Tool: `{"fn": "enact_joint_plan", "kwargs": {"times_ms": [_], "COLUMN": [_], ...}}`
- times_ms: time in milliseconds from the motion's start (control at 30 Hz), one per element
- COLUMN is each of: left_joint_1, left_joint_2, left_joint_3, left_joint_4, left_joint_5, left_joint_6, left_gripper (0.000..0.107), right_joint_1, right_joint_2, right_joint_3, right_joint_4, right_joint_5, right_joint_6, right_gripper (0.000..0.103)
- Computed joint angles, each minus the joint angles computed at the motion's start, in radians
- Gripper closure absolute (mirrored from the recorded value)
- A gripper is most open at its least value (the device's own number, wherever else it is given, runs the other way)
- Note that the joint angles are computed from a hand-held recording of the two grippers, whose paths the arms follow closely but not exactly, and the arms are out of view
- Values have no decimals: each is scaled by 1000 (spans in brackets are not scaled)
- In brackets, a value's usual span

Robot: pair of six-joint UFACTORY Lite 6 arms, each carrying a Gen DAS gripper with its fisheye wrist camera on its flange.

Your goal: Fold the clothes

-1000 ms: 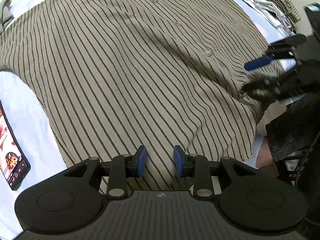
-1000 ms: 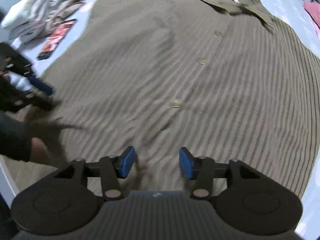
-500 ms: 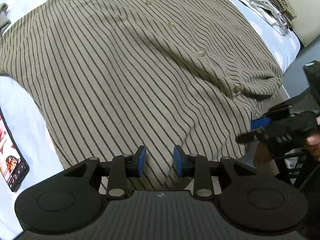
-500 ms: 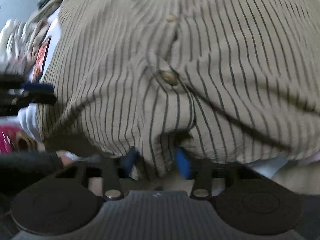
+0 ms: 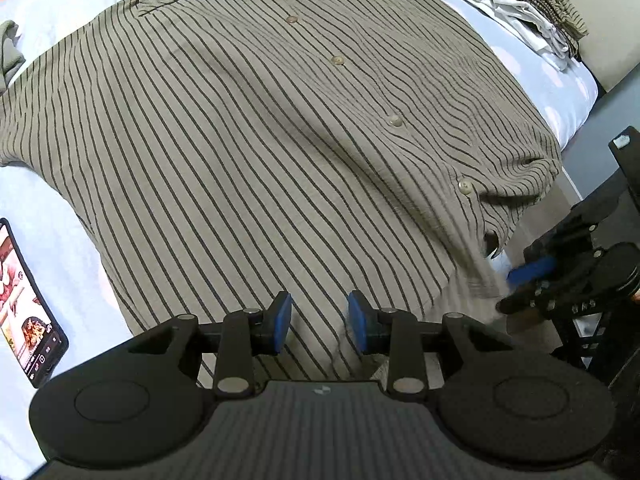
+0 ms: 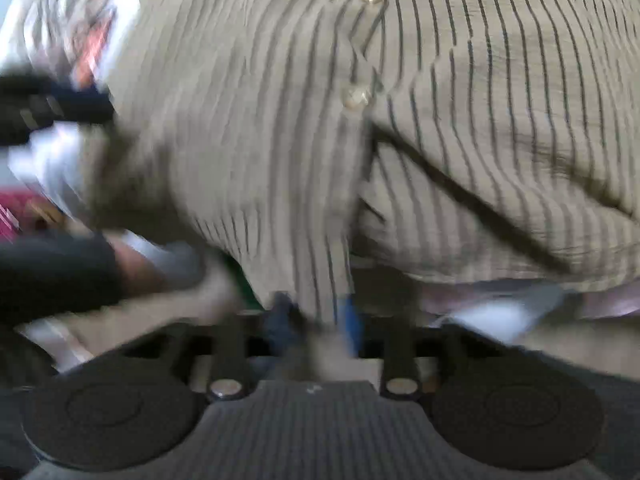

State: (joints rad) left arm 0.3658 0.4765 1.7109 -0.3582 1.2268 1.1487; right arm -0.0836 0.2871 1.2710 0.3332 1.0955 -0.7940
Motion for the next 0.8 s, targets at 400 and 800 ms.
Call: {"fn": "enact_joint_plan", "kwargs": {"times_ms": [400,800], "left_joint_1": [-10,-5], "left_joint_2": [-52,-72], "left_joint_3": [-44,-49], "left_joint_4": [-5,-17], "left_joint_5": [-10,-14], "left_joint_6": [17,19], "left_gripper": [78,78], "right_joint_1": [104,80], "right_joint_2": [-193,-276], "right_joint_3": [-283,-261], "right_joint_4": [-114,-47], "right_joint_5": [-403,-354], "right_joint_6": [-143,-159], "right_gripper": [101,62]}}
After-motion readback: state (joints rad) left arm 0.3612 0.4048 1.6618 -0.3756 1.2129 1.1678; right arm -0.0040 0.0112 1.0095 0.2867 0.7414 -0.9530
